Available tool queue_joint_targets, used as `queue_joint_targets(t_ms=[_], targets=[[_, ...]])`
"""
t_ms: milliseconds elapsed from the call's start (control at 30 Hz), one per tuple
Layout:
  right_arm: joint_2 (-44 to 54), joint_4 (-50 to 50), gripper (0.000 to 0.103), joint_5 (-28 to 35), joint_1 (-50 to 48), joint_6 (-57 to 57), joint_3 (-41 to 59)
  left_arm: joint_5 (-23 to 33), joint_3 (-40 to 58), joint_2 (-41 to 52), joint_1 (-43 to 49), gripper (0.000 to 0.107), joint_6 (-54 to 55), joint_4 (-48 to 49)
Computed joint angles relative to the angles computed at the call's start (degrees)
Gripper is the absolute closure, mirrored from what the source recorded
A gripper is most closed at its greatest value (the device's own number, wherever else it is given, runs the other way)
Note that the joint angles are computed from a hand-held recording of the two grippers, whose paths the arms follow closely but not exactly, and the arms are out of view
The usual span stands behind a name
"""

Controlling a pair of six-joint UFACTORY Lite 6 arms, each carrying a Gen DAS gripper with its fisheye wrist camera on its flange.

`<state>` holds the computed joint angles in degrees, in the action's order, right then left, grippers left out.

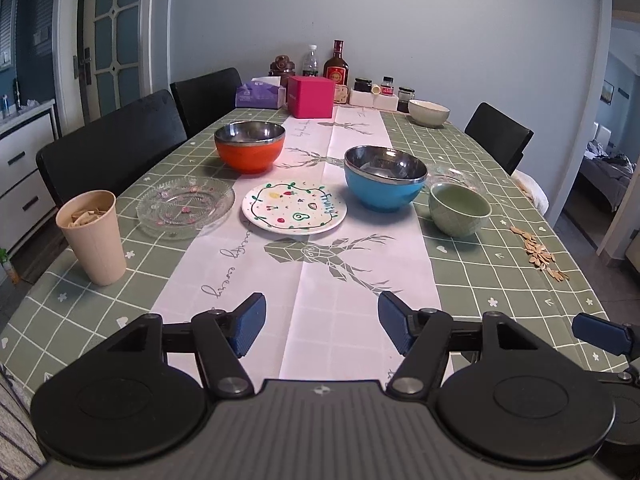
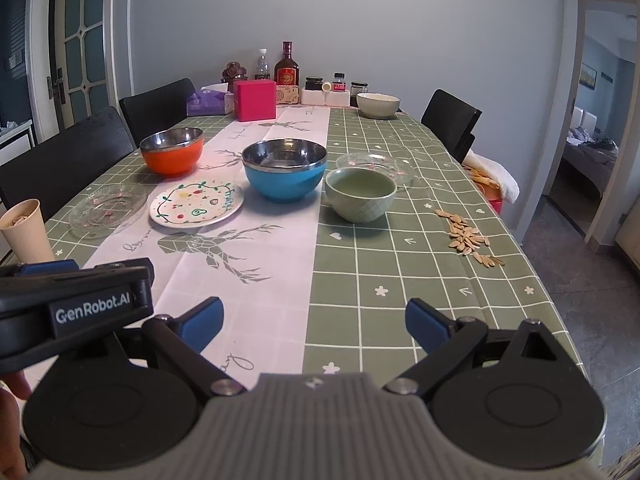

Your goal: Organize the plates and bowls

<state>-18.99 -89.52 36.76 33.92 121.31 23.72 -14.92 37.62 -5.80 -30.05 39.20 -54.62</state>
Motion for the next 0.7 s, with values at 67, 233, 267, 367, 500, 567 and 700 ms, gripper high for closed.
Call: queue_joint_targets(t_ms=[67, 233, 267, 367, 500, 567, 700], targets=[[0.0, -0.1, 0.007, -0.1, 0.0, 0.3, 0.0, -1.5, -0.4, -0.1, -0.7, 0.031, 0.6, 0.2], [0.2, -0.5, 0.007, 0.0, 0.1, 0.6, 0.1, -2.0, -0.1, -0.1, -1.4, 0.03, 5.4, -4.2], [0.2, -0.5, 0.007, 0.0, 0.1, 0.6, 0.1, -2.1, 0.0, -0.1, -1.5, 0.03, 6.8, -5.1], [0.0, -0.8, 0.007, 0.1, 0.2, 0.7, -0.1, -2.1, 0.1, -0.2, -1.6, 0.03, 8.7, -6.7], [0.1, -0.7, 0.007, 0.2, 0.5, 1.0, -0.2, -2.1, 0.2, -0.2, -1.6, 0.03, 9.6, -7.7], [0.1, -0.8, 0.007, 0.2, 0.5, 1.1, -0.2, -2.4, 0.1, -0.3, -1.5, 0.029, 9.6, -7.7], [0.5, -1.2, 0.007, 0.4, 0.8, 1.9, -0.2, -2.7, 0.3, 0.0, -1.7, 0.028, 10.5, -8.6]])
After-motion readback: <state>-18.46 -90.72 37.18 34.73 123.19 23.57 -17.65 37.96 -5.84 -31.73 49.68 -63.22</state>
